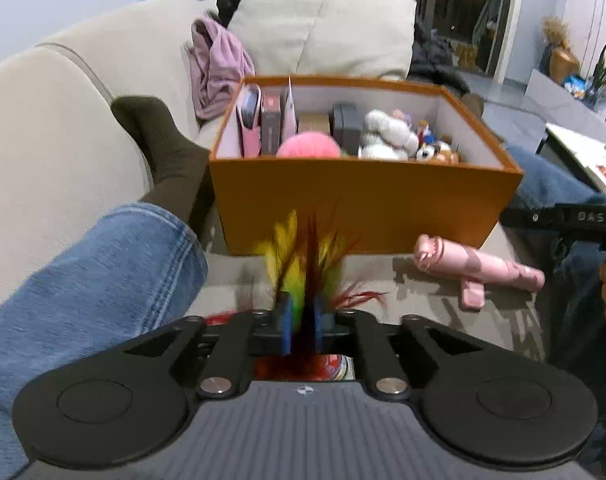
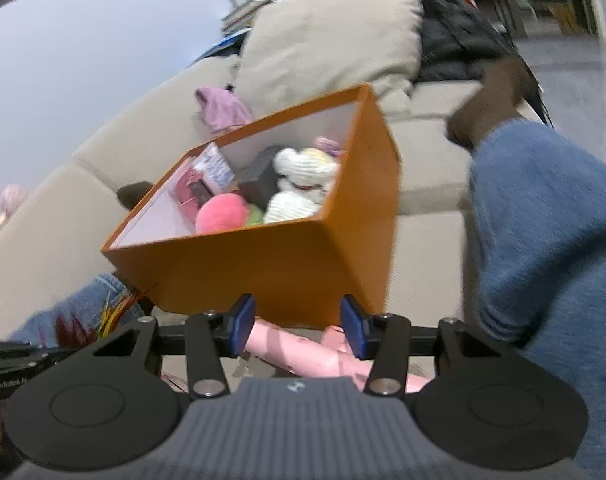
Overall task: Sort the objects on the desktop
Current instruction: 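Grasp the red-yellow-green feather toy with the left gripper while the right grasps the pink toy gun, then lift the feather toy and pink toy gun and carry them over the orange box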
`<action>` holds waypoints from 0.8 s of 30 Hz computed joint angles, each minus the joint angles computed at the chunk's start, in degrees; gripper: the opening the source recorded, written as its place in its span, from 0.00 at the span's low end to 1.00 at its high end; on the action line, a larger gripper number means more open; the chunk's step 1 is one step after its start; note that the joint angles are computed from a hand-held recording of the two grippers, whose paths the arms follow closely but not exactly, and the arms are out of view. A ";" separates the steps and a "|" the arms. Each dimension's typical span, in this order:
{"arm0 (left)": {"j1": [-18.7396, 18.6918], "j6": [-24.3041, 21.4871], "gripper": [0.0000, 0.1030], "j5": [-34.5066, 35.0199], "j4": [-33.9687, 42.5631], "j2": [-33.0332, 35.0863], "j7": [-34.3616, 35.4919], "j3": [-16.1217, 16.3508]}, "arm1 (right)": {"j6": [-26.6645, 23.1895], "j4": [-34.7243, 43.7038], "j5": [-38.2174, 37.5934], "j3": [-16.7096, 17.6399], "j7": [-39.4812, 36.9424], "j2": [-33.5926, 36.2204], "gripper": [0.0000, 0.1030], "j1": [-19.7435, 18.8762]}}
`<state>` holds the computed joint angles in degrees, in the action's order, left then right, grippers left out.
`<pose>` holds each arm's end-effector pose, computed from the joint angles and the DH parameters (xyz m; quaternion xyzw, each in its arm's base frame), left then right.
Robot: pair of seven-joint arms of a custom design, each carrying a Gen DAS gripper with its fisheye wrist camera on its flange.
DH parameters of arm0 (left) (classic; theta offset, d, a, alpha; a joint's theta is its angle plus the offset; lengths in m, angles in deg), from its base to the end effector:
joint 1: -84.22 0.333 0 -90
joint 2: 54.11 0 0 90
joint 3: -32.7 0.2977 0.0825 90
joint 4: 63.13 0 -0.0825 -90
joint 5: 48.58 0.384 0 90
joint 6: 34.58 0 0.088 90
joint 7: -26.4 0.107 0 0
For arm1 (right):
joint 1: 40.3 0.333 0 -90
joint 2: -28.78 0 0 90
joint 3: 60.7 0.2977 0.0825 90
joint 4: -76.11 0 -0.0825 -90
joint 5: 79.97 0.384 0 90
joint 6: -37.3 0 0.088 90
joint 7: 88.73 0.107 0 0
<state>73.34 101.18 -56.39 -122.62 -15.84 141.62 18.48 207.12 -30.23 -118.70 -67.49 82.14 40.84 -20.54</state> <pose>0.7267 -0.2654 0.5251 -0.3911 0.8494 -0.3223 0.1473 0.6237 0.1927 0.4856 -0.4319 0.7786 -0.1908 0.4134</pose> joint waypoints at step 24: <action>-1.53 -7.17 0.63 1.40 3.21 3.93 3.25 0.69 | -9.00 10.31 62.14 14.39 -45.38 10.49 0.44 -12.58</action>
<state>71.81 94.01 -54.99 -119.40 -11.91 144.88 19.18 198.12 -19.91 -56.56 -53.10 36.76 51.34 -33.12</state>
